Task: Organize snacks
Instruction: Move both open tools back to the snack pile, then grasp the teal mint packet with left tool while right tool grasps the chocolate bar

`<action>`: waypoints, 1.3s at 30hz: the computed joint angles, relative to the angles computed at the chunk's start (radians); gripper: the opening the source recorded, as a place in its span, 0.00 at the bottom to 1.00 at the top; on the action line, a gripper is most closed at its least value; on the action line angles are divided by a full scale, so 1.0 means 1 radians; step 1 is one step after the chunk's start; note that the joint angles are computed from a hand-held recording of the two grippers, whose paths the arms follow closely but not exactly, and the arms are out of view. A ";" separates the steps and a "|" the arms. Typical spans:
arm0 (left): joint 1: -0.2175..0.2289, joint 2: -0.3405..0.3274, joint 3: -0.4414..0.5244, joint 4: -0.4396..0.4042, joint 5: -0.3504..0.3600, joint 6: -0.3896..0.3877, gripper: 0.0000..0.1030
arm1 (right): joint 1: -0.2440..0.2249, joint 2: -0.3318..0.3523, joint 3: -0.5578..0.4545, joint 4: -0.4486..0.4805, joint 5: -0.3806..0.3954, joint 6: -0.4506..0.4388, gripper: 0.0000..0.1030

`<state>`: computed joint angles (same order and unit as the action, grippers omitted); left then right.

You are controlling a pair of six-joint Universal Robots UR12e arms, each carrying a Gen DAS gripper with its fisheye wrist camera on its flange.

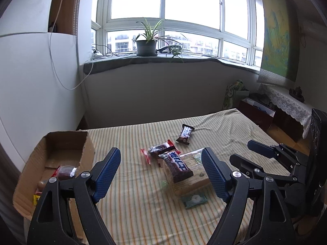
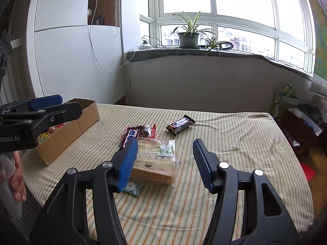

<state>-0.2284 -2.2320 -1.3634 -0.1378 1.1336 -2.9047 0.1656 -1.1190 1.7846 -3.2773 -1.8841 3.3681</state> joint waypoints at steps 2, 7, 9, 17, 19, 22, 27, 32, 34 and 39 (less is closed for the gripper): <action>-0.002 0.004 -0.004 0.001 0.001 0.006 0.79 | 0.003 0.000 -0.002 -0.002 0.001 -0.004 0.57; 0.005 0.010 -0.015 0.012 0.005 -0.003 0.79 | 0.010 0.011 -0.023 0.011 0.009 -0.019 0.57; 0.008 0.008 -0.015 0.009 0.009 -0.008 0.79 | 0.009 0.018 -0.036 0.022 0.017 -0.020 0.59; 0.008 -0.023 -0.005 -0.092 0.000 0.000 0.79 | -0.015 0.054 -0.110 0.136 0.106 -0.023 0.61; 0.005 -0.031 -0.007 -0.130 -0.013 0.005 0.79 | -0.025 0.066 -0.138 0.170 0.142 -0.028 0.61; -0.003 -0.040 -0.016 -0.165 -0.022 -0.010 0.79 | -0.041 0.087 -0.183 0.224 0.199 -0.032 0.61; -0.023 -0.040 -0.037 -0.195 -0.034 -0.046 0.79 | -0.057 0.125 -0.261 0.319 0.271 -0.050 0.61; -0.037 -0.046 -0.041 -0.170 -0.013 -0.102 0.79 | -0.064 0.134 -0.289 0.384 0.312 -0.060 0.61; -0.039 -0.049 -0.037 -0.168 -0.002 -0.120 0.79 | -0.069 0.131 -0.288 0.404 0.333 -0.062 0.61; -0.044 -0.055 -0.029 -0.167 -0.005 -0.107 0.79 | -0.081 0.122 -0.279 0.450 0.412 -0.070 0.61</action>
